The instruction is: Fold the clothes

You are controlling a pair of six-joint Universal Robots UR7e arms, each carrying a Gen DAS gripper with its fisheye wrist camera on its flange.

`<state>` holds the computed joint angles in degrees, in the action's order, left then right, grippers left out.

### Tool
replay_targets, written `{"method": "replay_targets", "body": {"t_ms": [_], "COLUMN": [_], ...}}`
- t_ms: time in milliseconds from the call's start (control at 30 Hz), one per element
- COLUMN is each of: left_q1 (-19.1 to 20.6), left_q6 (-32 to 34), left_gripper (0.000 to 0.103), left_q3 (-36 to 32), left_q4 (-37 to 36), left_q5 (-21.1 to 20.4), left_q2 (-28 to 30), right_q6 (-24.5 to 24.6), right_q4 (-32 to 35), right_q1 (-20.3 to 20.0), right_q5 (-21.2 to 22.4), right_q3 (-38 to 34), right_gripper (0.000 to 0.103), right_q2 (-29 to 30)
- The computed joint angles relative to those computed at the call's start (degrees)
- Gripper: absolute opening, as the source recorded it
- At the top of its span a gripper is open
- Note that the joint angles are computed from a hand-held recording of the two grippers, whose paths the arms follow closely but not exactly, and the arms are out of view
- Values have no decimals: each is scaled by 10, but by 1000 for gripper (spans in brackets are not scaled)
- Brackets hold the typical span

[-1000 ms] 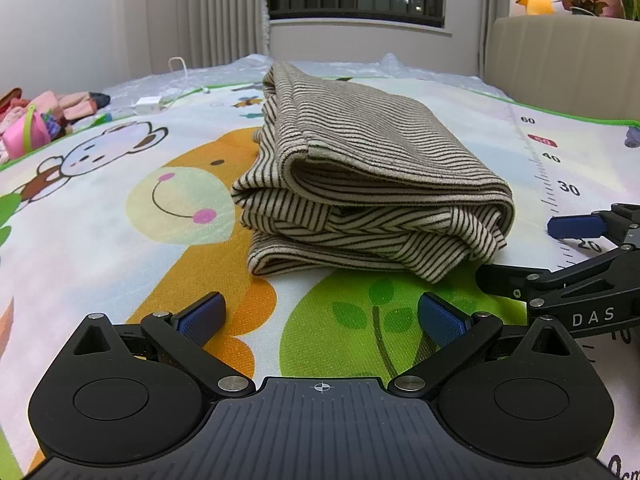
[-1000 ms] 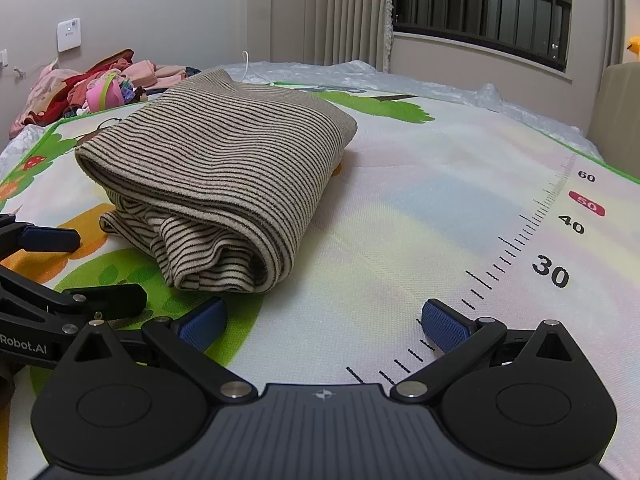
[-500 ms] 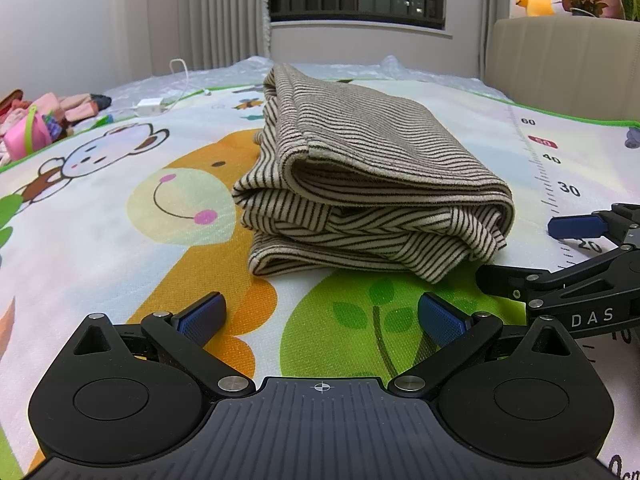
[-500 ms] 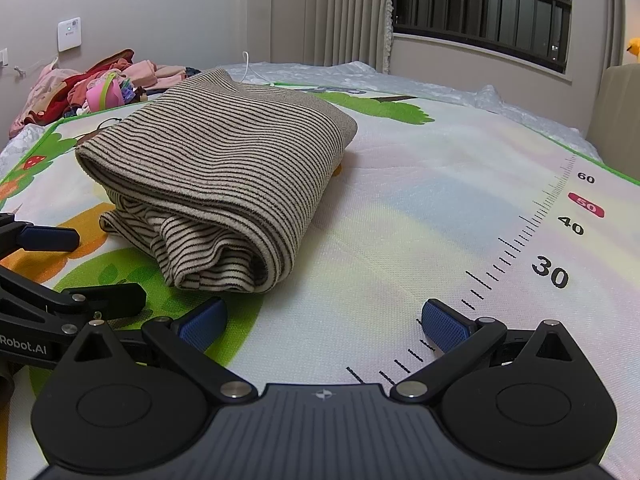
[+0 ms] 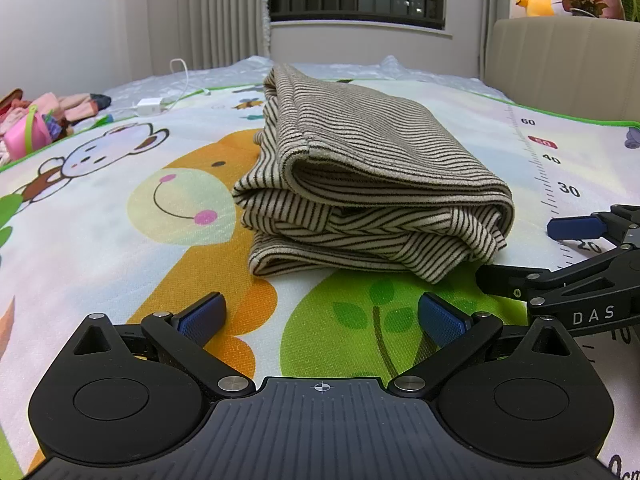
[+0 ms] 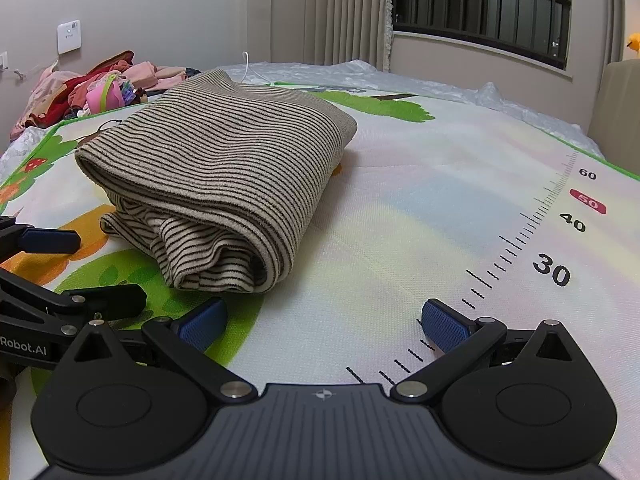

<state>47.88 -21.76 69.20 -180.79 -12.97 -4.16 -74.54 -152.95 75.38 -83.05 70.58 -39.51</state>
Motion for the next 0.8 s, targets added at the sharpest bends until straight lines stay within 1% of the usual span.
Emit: {"method": "replay_targets", "body": {"t_ms": [200,267,333,400,467,533,600,633,667,700,733,767,800], "left_q1": [0,0,0,-3,-8,-15,-23,-28,-33,-37,-41,-43,-43], "left_q6": [8,16,27,28,39,56,77,107,150,200,256,303,327], "left_gripper": [103,103,103,100,87,84,83,84,84,84,82,79,79], "left_q3": [-3,-5,-7,2,20,47,74,87,92,87,80,72,69], "left_q4": [-7,-16,-29,-43,-67,-98,-136,-177,-229,-280,-335,-378,-401], "left_q5": [1,2,2,2,-2,-9,-16,-20,-17,-10,-4,2,2], "left_q2": [3,5,7,4,-3,-13,-23,-26,-25,-19,-14,-10,-9], "right_q6": [-1,0,3,9,15,5,-7,-3,0,4,18,28,36], "right_q4": [-2,3,23,52,76,96,122,109,94,79,82,70,40], "right_q1": [0,-1,-1,-3,-5,-9,-17,-20,-23,-26,-31,-34,-35], "right_q5": [1,2,2,2,1,2,8,4,-1,-5,0,-4,-15], "right_q3": [2,-2,-13,-34,-52,-66,-83,-86,-88,-91,-104,-111,-114], "right_gripper": [103,103,103,103,103,103,103,103,103,103,103,103,103], "right_q2": [-1,0,2,5,7,6,4,4,4,4,5,8,10]}}
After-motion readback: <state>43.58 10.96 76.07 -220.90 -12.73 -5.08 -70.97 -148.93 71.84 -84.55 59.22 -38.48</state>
